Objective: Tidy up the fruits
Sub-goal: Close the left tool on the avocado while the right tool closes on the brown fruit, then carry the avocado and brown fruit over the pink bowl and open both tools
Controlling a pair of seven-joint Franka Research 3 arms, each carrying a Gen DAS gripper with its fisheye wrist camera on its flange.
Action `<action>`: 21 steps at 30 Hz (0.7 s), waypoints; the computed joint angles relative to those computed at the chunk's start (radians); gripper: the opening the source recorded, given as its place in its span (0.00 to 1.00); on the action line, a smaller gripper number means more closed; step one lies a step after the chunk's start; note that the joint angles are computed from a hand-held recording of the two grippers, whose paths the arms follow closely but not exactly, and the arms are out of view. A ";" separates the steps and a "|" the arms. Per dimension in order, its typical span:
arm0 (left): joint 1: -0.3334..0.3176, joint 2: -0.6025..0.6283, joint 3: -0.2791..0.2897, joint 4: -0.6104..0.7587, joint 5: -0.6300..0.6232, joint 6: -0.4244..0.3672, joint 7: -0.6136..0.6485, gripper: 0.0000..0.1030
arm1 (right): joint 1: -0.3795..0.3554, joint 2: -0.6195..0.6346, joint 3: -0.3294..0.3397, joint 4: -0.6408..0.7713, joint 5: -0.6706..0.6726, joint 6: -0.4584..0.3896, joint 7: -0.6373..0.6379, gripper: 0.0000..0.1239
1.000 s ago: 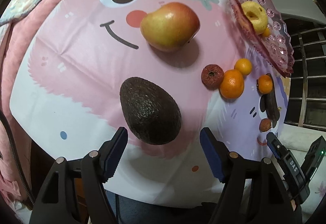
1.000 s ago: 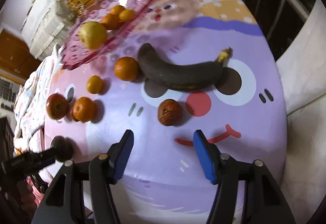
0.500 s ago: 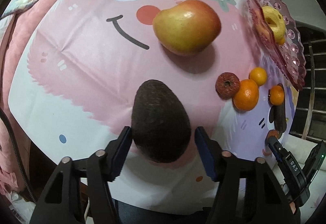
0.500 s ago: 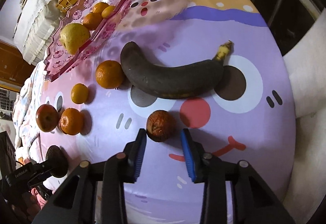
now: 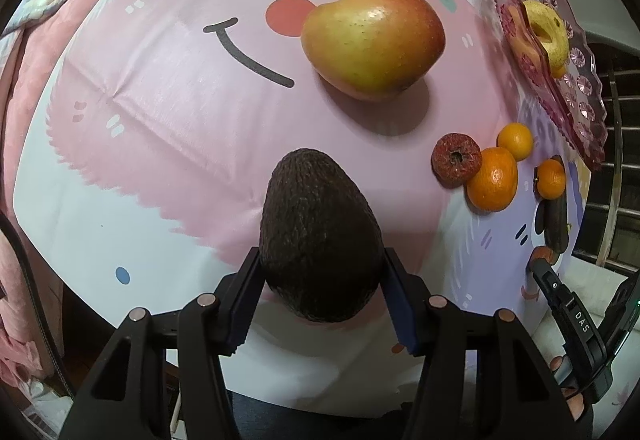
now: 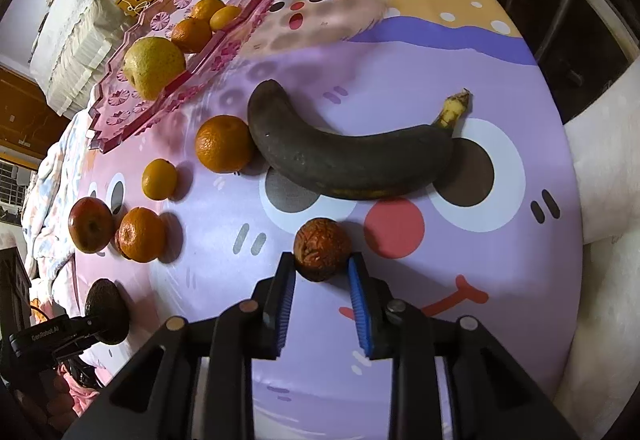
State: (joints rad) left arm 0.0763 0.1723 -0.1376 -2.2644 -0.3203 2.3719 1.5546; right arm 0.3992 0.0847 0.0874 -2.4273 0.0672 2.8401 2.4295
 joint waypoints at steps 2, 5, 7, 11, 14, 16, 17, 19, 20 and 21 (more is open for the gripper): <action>-0.003 -0.001 0.003 0.006 0.024 -0.015 -0.009 0.54 | 0.002 0.000 0.003 0.002 0.001 0.001 -0.007 0.21; -0.009 -0.003 0.006 0.017 0.068 -0.047 -0.024 0.54 | 0.010 -0.002 0.002 0.014 -0.029 -0.011 -0.005 0.21; -0.007 -0.014 0.005 0.016 0.069 -0.053 -0.008 0.54 | 0.015 0.001 0.003 0.028 -0.057 -0.014 -0.016 0.21; -0.006 -0.043 0.004 0.024 0.051 -0.083 0.037 0.54 | 0.035 0.007 -0.003 0.064 -0.164 -0.018 0.001 0.21; -0.011 -0.070 0.007 0.030 0.039 -0.098 0.072 0.54 | 0.047 0.011 -0.007 0.091 -0.225 -0.010 0.013 0.21; -0.012 -0.088 0.010 0.040 0.004 -0.111 0.111 0.54 | 0.054 0.011 -0.010 0.108 -0.264 -0.001 0.024 0.21; -0.013 -0.097 0.012 0.045 -0.009 -0.118 0.129 0.53 | 0.058 0.011 -0.012 0.116 -0.283 0.001 0.032 0.21; -0.018 -0.112 0.015 0.064 -0.025 -0.139 0.160 0.53 | 0.067 0.012 -0.018 0.140 -0.338 0.005 0.060 0.21; -0.023 -0.118 0.016 0.072 -0.031 -0.144 0.171 0.53 | 0.070 0.010 -0.022 0.151 -0.370 0.008 0.074 0.21; -0.026 -0.124 0.017 0.085 -0.040 -0.153 0.190 0.53 | 0.074 0.008 -0.028 0.164 -0.410 0.006 0.091 0.21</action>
